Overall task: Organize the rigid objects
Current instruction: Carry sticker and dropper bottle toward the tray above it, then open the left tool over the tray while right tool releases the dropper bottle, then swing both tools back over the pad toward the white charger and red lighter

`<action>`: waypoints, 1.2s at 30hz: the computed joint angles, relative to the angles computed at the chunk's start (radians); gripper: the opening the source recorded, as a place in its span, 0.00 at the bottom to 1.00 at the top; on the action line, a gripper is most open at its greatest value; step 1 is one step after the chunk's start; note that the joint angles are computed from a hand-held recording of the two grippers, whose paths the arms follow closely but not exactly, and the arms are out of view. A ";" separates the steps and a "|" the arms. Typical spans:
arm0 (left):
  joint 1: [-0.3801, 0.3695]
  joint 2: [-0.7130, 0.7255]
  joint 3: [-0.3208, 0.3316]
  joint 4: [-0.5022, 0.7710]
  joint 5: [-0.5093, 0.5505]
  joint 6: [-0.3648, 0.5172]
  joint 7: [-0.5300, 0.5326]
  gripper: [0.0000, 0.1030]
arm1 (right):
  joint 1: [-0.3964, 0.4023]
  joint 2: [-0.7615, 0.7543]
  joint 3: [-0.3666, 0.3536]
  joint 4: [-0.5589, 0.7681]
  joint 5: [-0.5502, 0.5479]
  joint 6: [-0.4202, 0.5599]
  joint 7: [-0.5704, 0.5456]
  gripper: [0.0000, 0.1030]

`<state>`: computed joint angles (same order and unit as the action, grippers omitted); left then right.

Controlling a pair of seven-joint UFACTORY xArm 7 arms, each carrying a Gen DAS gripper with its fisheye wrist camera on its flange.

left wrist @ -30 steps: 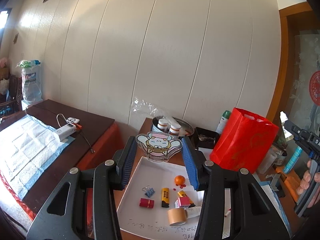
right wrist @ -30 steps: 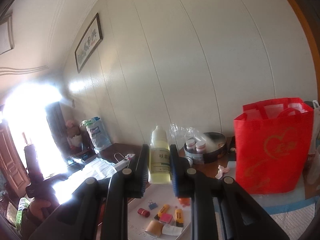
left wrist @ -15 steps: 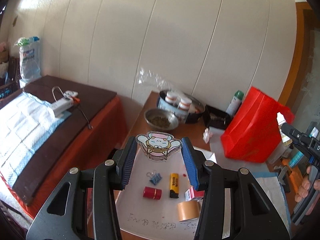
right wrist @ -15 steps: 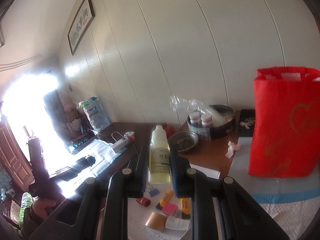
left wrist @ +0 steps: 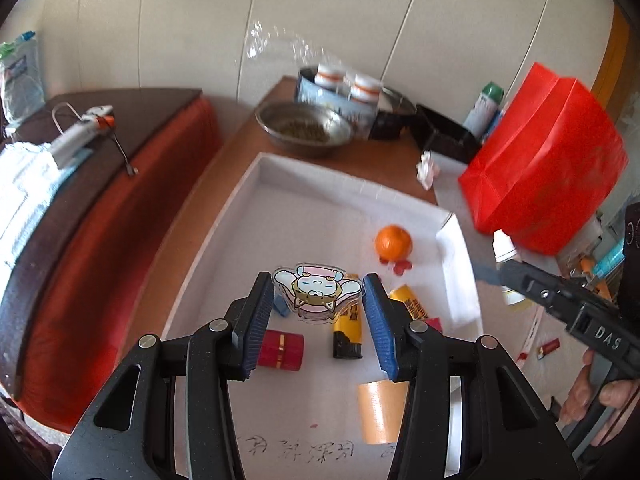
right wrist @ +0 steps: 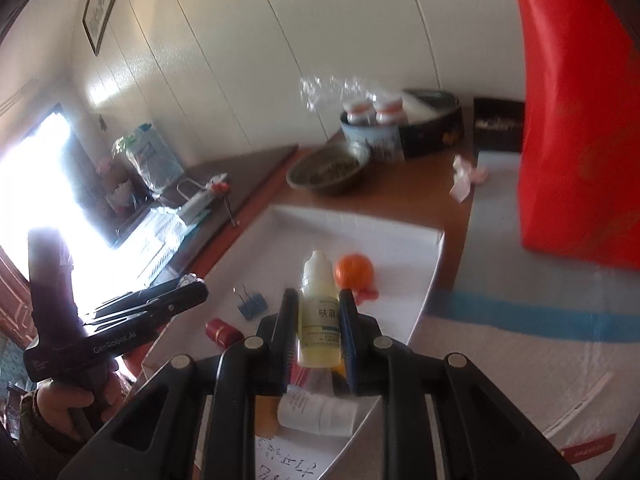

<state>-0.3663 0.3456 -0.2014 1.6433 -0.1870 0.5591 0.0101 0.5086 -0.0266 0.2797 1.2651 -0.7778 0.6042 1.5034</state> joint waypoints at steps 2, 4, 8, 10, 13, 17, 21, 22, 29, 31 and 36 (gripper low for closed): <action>0.000 0.012 -0.001 0.012 0.000 0.015 0.004 0.44 | 0.002 0.014 -0.001 0.005 0.001 0.012 -0.002 0.19; -0.003 0.025 0.002 0.027 0.008 0.030 0.003 0.45 | 0.004 0.017 -0.006 0.001 -0.006 0.007 0.008 0.19; -0.034 0.033 0.032 0.040 0.075 0.028 -0.033 0.99 | 0.009 0.025 -0.010 0.012 0.005 0.030 0.001 0.67; -0.062 0.021 0.065 0.018 0.152 -0.002 -0.089 1.00 | 0.016 0.021 -0.010 0.009 -0.004 0.041 0.035 0.86; -0.082 0.010 0.088 0.002 0.235 -0.013 -0.161 1.00 | 0.026 0.016 0.001 0.011 -0.041 0.083 0.085 0.93; -0.071 -0.012 0.079 -0.027 0.260 -0.035 -0.191 1.00 | 0.044 0.015 0.014 0.021 -0.092 0.130 0.116 1.00; -0.061 -0.046 0.070 -0.064 0.270 -0.057 -0.205 1.00 | 0.074 0.008 0.037 0.044 -0.145 0.222 0.143 1.00; -0.057 -0.051 0.065 -0.067 0.267 -0.059 -0.201 1.00 | 0.083 0.003 0.046 0.050 -0.162 0.251 0.148 1.00; -0.049 -0.126 0.040 -0.133 0.250 -0.100 -0.170 1.00 | 0.113 -0.032 0.082 0.058 -0.229 0.347 0.190 1.00; -0.047 -0.150 0.030 -0.151 0.240 -0.105 -0.151 1.00 | 0.119 -0.040 0.097 0.058 -0.257 0.386 0.221 1.00; -0.048 -0.212 0.020 -0.200 0.231 -0.124 -0.130 1.00 | 0.143 -0.084 0.151 0.044 -0.369 0.526 0.348 1.00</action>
<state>-0.4140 0.1333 -0.1816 1.4434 0.0445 0.4350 -0.1200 0.6520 -0.1103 0.4311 1.3095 -1.1463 1.1302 1.8510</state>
